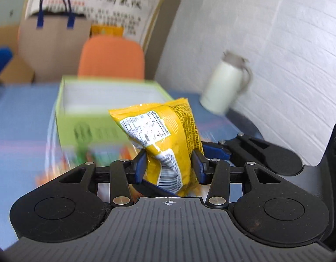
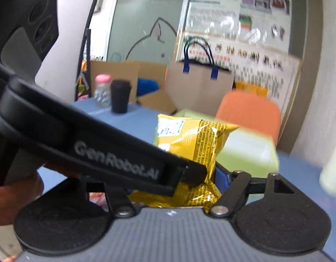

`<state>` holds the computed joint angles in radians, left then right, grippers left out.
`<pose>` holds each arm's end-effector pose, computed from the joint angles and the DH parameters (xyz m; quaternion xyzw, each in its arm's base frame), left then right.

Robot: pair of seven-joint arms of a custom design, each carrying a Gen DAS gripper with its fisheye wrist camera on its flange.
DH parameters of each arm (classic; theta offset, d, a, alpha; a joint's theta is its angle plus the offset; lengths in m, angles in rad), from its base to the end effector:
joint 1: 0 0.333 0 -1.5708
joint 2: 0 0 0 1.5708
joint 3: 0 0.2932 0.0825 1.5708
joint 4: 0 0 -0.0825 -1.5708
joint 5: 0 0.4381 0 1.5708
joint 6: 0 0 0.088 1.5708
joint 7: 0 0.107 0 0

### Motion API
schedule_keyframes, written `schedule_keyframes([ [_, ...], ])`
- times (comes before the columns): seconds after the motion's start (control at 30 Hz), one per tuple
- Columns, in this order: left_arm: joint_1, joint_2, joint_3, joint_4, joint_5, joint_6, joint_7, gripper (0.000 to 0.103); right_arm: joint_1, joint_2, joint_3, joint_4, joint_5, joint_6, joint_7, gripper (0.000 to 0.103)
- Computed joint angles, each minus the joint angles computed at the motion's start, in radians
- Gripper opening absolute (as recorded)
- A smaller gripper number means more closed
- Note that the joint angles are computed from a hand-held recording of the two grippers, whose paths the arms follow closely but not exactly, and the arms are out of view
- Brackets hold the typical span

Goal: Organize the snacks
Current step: 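Carry the yellow chip bag into the green box and open the left gripper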

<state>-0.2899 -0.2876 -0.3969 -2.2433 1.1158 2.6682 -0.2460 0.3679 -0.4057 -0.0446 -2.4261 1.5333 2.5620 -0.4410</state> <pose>0.4159 -0.3878 0.4948 -0.6786 0.5323 -0.4300 0.2671 0.4931 0.1490 0.4590 -0.8113 0.1677 -0.2183 0.5158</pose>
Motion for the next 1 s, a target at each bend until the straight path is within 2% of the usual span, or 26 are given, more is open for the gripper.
schedule_keyframes([
  [0.1, 0.045, 0.061, 0.059, 0.083, -0.006, -0.009, 0.143, 0.022, 0.015, 0.218, 0.038, 0.236, -0.004, 0.034, 0.022, 0.075],
  [0.27, 0.102, 0.183, 0.178, 0.160, -0.208, 0.102, 0.396, 0.023, -0.021, 0.533, 0.108, 0.576, -0.249, -0.011, 0.330, 0.074],
  [0.4, 0.134, 0.261, 0.211, 0.168, -0.322, 0.136, 0.525, 0.025, -0.041, 0.704, 0.141, 0.749, -0.428, -0.071, 0.519, 0.074],
  [0.47, 0.144, 0.292, 0.218, 0.180, -0.322, 0.125, 0.538, 0.029, -0.050, 0.743, 0.156, 0.783, -0.477, -0.070, 0.583, 0.076],
  [0.5, 0.145, 0.294, 0.219, 0.182, -0.292, 0.102, 0.504, 0.034, -0.064, 0.741, 0.166, 0.780, -0.477, -0.074, 0.594, 0.076],
  [0.57, 0.152, 0.262, 0.225, 0.152, -0.196, 0.118, 0.407, 0.037, -0.103, 0.706, 0.193, 0.745, -0.435, -0.064, 0.571, 0.078],
  [0.63, 0.163, 0.200, 0.216, 0.109, -0.107, 0.130, 0.308, 0.042, -0.142, 0.629, 0.212, 0.666, -0.328, -0.045, 0.477, 0.085],
  [0.67, 0.170, 0.165, 0.204, 0.087, -0.057, 0.129, 0.251, 0.047, -0.155, 0.588, 0.212, 0.627, -0.265, -0.042, 0.429, 0.091],
  [0.73, 0.187, 0.086, 0.172, 0.035, 0.042, 0.132, 0.130, 0.054, -0.170, 0.499, 0.195, 0.541, -0.149, -0.065, 0.334, 0.094],
  [0.77, 0.190, 0.052, 0.158, 0.012, 0.062, 0.136, 0.097, 0.058, -0.169, 0.448, 0.180, 0.489, -0.105, -0.082, 0.299, 0.094],
  [0.83, 0.191, -0.011, 0.129, -0.036, 0.079, 0.138, 0.053, 0.059, -0.158, 0.352, 0.144, 0.382, -0.041, -0.110, 0.237, 0.094],
  [1.0, 0.158, -0.123, 0.058, -0.143, 0.029, 0.101, -0.004, 0.062, -0.116, 0.137, 0.061, 0.118, 0.001, -0.132, 0.165, 0.094],
])
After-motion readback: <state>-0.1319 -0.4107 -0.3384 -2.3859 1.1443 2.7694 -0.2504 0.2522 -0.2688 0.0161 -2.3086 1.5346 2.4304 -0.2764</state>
